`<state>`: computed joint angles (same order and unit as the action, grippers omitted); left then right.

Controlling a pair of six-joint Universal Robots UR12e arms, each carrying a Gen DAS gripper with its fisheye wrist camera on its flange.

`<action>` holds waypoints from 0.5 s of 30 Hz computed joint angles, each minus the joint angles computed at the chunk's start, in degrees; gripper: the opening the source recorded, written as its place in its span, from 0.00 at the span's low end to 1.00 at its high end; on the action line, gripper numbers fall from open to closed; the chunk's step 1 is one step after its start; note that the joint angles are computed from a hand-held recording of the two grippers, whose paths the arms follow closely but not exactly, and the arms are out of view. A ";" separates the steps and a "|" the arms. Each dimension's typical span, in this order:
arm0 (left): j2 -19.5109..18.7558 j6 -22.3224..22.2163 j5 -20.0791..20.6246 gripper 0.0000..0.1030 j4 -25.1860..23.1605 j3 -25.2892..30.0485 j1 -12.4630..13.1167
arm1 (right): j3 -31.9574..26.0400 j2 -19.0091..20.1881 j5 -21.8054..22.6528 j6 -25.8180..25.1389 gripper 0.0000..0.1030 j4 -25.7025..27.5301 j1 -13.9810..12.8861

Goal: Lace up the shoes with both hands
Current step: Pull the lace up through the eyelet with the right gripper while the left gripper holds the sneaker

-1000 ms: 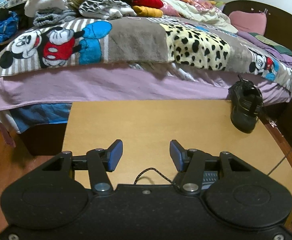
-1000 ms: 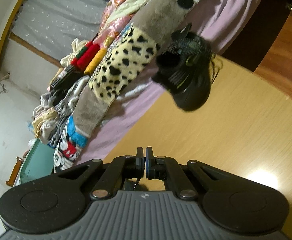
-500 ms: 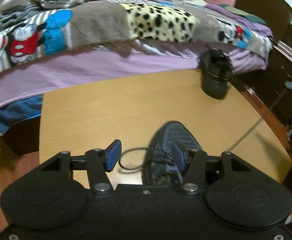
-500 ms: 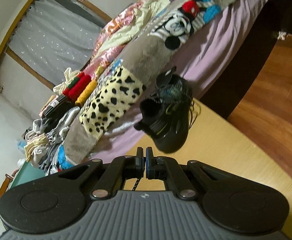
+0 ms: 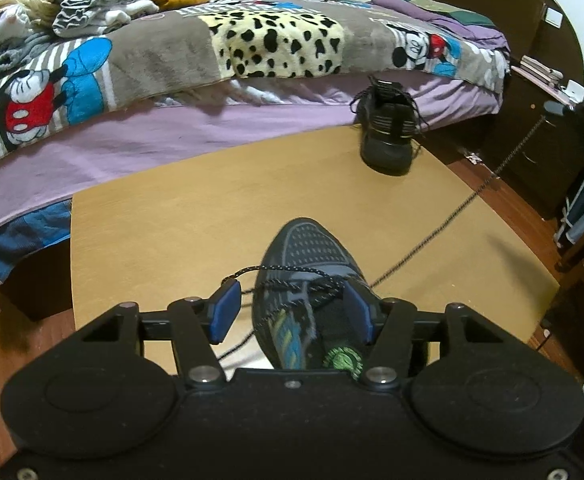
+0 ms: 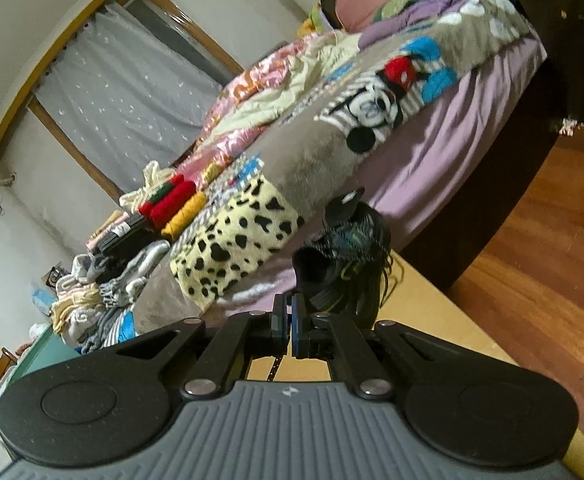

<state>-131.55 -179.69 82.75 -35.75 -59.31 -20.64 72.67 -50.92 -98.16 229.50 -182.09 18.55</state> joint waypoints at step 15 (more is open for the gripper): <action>5.59 -4.56 1.48 0.55 6.66 -9.18 -0.71 | 4.16 -4.05 -5.65 1.03 0.04 -3.03 1.02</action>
